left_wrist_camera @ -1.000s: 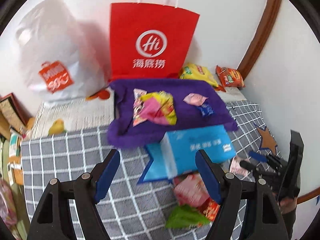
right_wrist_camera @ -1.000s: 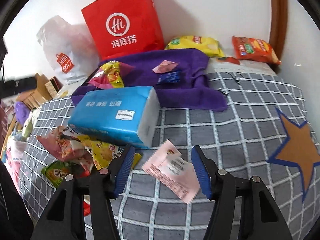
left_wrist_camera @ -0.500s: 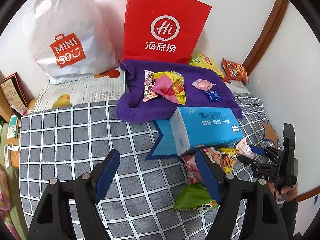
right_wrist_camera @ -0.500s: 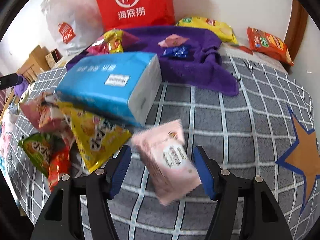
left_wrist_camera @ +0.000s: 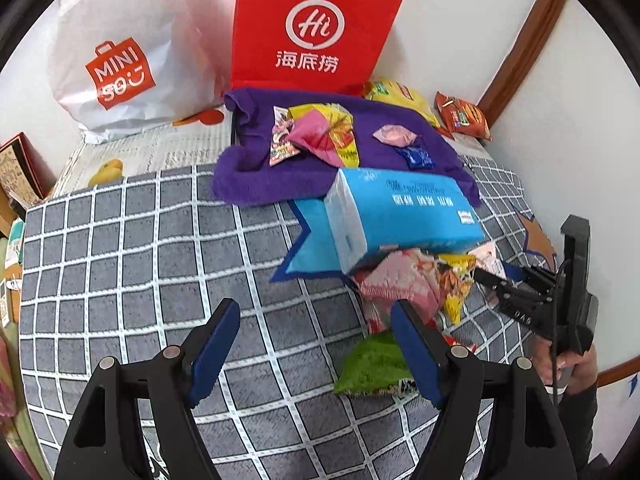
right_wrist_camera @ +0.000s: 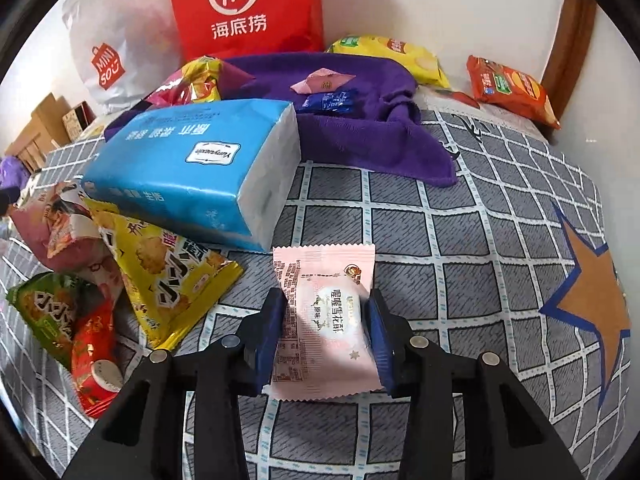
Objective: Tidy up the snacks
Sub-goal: 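Close the right tool on the white-pink biscuit packet and lift it, then grasp the pink chip bag with the left tool while the right tool holds the biscuit packet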
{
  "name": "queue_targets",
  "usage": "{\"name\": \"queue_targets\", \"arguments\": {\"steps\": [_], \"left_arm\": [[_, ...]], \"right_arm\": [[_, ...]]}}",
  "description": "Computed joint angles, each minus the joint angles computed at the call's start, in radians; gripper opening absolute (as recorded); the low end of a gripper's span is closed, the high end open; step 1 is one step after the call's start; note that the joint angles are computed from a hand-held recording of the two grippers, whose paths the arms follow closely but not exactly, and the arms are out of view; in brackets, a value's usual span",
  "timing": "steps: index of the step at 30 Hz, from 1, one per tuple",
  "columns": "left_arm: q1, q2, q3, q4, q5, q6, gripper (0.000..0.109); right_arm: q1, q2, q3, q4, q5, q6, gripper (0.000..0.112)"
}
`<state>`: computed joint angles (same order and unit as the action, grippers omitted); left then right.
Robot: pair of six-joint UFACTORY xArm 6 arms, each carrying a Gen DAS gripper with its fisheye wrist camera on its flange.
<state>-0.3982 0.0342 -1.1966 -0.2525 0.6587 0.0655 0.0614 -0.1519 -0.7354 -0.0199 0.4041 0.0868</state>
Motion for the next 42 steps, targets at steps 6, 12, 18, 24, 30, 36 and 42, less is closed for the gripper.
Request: {"name": "queue_targets", "arguments": {"steps": [6, 12, 18, 24, 30, 36, 42], "left_arm": [[-0.020, 0.009, -0.006, -0.036, 0.004, 0.019, 0.076], [-0.048, 0.006, -0.015, -0.093, -0.017, 0.078, 0.076], [-0.079, 0.044, -0.060, -0.065, -0.012, 0.070, 0.076], [-0.104, 0.092, -0.105, -0.006, 0.009, 0.039, 0.076], [-0.125, 0.116, -0.126, 0.042, 0.027, 0.027, 0.076], [-0.139, 0.145, -0.155, 0.096, 0.054, 0.012, 0.076], [-0.147, 0.166, -0.171, 0.128, 0.061, -0.001, 0.076]], "right_arm": [[-0.012, -0.067, 0.041, 0.014, -0.005, 0.030, 0.041], [-0.025, -0.155, 0.081, -0.011, 0.008, 0.076, 0.041], [-0.040, -0.221, 0.117, -0.024, 0.015, 0.094, 0.041], [-0.048, -0.267, 0.143, -0.041, 0.025, 0.102, 0.041], [-0.062, -0.302, 0.166, -0.064, 0.037, 0.115, 0.041], [-0.082, -0.321, 0.182, -0.059, 0.039, 0.113, 0.041], [-0.097, -0.335, 0.194, -0.059, 0.043, 0.111, 0.041]]}}
